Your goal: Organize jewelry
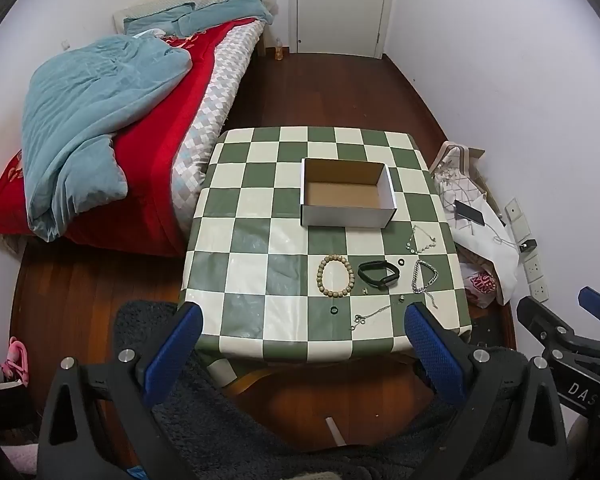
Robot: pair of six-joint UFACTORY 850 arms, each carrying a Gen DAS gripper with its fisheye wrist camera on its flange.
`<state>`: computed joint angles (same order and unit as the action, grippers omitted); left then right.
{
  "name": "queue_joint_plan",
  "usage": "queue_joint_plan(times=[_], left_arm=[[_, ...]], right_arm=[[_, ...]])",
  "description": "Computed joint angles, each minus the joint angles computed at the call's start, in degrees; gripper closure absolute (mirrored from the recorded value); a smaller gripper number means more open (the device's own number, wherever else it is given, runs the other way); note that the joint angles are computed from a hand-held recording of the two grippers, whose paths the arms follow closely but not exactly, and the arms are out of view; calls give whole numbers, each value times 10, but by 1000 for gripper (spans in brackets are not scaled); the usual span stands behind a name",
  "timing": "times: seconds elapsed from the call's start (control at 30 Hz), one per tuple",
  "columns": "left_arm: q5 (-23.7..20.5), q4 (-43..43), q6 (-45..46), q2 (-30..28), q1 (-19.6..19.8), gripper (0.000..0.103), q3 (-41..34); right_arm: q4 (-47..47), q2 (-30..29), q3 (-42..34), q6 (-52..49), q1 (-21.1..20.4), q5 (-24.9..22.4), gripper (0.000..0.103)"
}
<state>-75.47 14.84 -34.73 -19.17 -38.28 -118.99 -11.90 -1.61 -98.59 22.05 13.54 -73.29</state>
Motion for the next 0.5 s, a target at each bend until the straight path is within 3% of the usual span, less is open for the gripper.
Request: queue_joint_plan(times=[0.5], left_arm=[[5,-2,-1,1,1,0,3]], right_arm=[[-6,0,-5,0,2,-5,0]])
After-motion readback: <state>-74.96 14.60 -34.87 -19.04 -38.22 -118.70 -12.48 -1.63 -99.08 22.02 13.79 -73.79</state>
